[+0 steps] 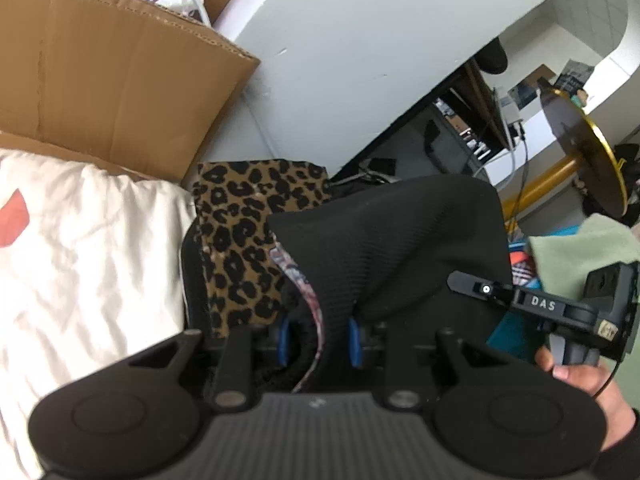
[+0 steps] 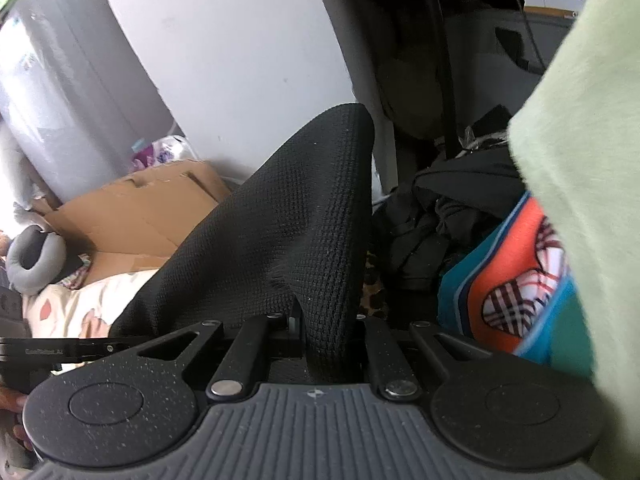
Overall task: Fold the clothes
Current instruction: 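Lower the shorts onto the clothes pile and open both grippers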
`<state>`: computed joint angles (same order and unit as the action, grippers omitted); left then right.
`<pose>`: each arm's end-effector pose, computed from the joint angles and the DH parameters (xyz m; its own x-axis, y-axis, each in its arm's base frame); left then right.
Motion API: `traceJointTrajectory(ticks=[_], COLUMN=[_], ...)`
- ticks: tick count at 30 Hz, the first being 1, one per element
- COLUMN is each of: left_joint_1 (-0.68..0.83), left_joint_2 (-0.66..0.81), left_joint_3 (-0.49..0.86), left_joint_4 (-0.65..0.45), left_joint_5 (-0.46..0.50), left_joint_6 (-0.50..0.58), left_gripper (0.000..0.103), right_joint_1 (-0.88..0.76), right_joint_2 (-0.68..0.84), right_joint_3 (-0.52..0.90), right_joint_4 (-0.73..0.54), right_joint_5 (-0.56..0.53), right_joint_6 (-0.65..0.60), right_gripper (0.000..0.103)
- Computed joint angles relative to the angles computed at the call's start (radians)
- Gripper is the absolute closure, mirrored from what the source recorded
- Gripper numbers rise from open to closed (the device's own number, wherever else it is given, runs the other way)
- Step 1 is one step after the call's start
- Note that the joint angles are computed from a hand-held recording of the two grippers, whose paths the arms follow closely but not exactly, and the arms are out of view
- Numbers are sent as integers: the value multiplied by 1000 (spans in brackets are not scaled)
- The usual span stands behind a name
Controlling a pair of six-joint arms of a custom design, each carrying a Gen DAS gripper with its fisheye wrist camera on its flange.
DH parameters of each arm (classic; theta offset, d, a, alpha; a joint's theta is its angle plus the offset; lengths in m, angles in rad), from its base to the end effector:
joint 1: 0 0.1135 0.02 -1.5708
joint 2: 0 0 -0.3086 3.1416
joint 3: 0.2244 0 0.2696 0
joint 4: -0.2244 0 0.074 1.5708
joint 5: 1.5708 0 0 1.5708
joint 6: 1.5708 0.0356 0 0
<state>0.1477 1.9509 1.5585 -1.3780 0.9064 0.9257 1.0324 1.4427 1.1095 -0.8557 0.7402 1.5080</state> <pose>0.3812 0.0284 0.2609 -0.7788 0.3822 -0.4974 0.6273 0.4681 -0.6224 0.1672 0.2332 0.2972 -0.5339 0.5432 -0.6480 0.4432 0.8324 0.3327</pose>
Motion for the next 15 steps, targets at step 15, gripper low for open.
traceJointTrajectory(ticks=[15], left_joint_1=[-91], left_joint_2=[62], left_joint_3=[9], left_joint_4=[206], left_joint_5=[-47], left_joint_6=[-224], left_gripper=[74], right_joint_1=[-212], right_joint_2=[54], right_joint_3=[-28], right_joint_4=[105], right_joint_5=[-111], right_joint_6=[-236], right_gripper=[82])
